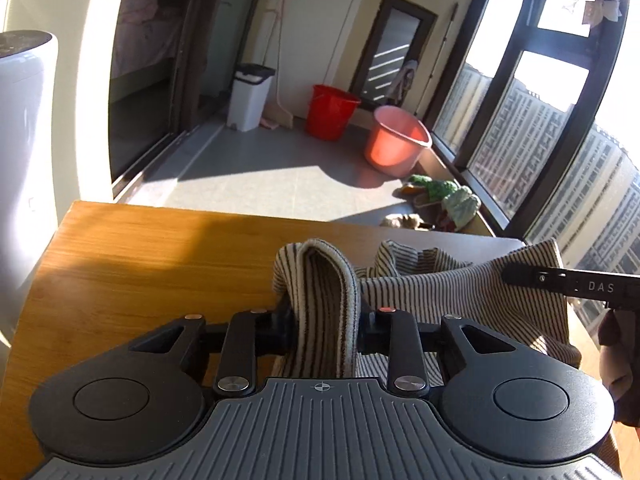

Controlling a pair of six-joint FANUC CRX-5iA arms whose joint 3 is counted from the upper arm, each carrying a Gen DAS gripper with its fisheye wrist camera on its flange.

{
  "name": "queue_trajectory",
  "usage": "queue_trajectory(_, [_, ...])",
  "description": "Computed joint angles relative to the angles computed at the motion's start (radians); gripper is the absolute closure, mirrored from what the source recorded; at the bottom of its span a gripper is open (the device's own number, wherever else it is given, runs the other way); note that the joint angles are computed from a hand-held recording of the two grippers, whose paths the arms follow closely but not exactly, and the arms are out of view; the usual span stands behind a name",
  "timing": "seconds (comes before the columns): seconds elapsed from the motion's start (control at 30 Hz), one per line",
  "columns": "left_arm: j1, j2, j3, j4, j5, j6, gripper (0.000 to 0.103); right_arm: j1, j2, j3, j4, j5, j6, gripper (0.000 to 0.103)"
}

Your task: Fold clothes

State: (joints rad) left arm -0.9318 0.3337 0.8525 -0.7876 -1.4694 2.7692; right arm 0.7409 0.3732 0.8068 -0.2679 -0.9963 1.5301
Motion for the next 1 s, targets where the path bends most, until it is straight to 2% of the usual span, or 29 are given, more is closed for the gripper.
queue_trajectory(0.13, [-0.112, -0.036, 0.016, -0.159, 0.005, -0.04, 0.074, 0.0, -0.177, -0.169, -0.075, 0.099, 0.155, 0.08])
queue_trajectory(0.23, [-0.223, -0.059, -0.004, -0.249, -0.009, -0.039, 0.074, 0.01, -0.318, -0.313, -0.072, 0.109, 0.206, 0.08])
queue_trajectory(0.37, [-0.346, -0.073, -0.041, -0.286, -0.036, 0.0, 0.074, 0.039, -0.478, -0.48, -0.028, 0.081, 0.246, 0.08])
queue_trajectory(0.47, [-0.415, -0.076, -0.072, -0.284, -0.048, 0.033, 0.071, 0.094, -0.565, -0.592, 0.067, 0.046, 0.227, 0.077])
queue_trajectory(0.53, [-0.443, -0.077, -0.092, -0.265, -0.071, 0.066, 0.066, 0.14, -0.615, -0.663, 0.146, 0.026, 0.188, 0.074])
queue_trajectory(0.6, [-0.459, -0.087, -0.122, -0.227, -0.078, 0.115, 0.058, 0.139, -0.636, -0.676, 0.15, -0.017, 0.173, 0.064])
queue_trajectory(0.63, [-0.465, -0.103, -0.147, -0.209, -0.076, 0.15, 0.057, 0.135, -0.646, -0.679, 0.145, -0.041, 0.166, 0.06])
queue_trajectory(0.7, [-0.49, -0.128, -0.176, -0.227, -0.089, 0.208, 0.048, 0.126, -0.665, -0.683, 0.136, -0.088, 0.153, 0.047])
queue_trajectory(0.73, [-0.503, -0.14, -0.19, -0.237, -0.096, 0.237, 0.04, 0.103, -0.673, -0.676, 0.098, -0.112, 0.162, 0.042])
queue_trajectory(0.77, [-0.516, -0.152, -0.203, -0.247, -0.104, 0.265, 0.035, 0.048, -0.68, -0.658, 0.007, -0.129, 0.189, 0.032])
queue_trajectory(0.83, [-0.539, -0.182, -0.237, -0.272, -0.101, 0.344, 0.018, -0.073, -0.692, -0.629, -0.179, -0.157, 0.232, 0.026])
queue_trajectory(0.9, [-0.555, -0.214, -0.276, -0.301, -0.075, 0.438, 0.013, -0.121, -0.706, -0.636, -0.242, -0.116, 0.195, 0.025])
queue_trajectory(1.0, [-0.517, -0.252, -0.322, -0.283, 0.002, 0.533, 0.01, -0.147, -0.709, -0.652, -0.273, -0.039, 0.074, 0.024])
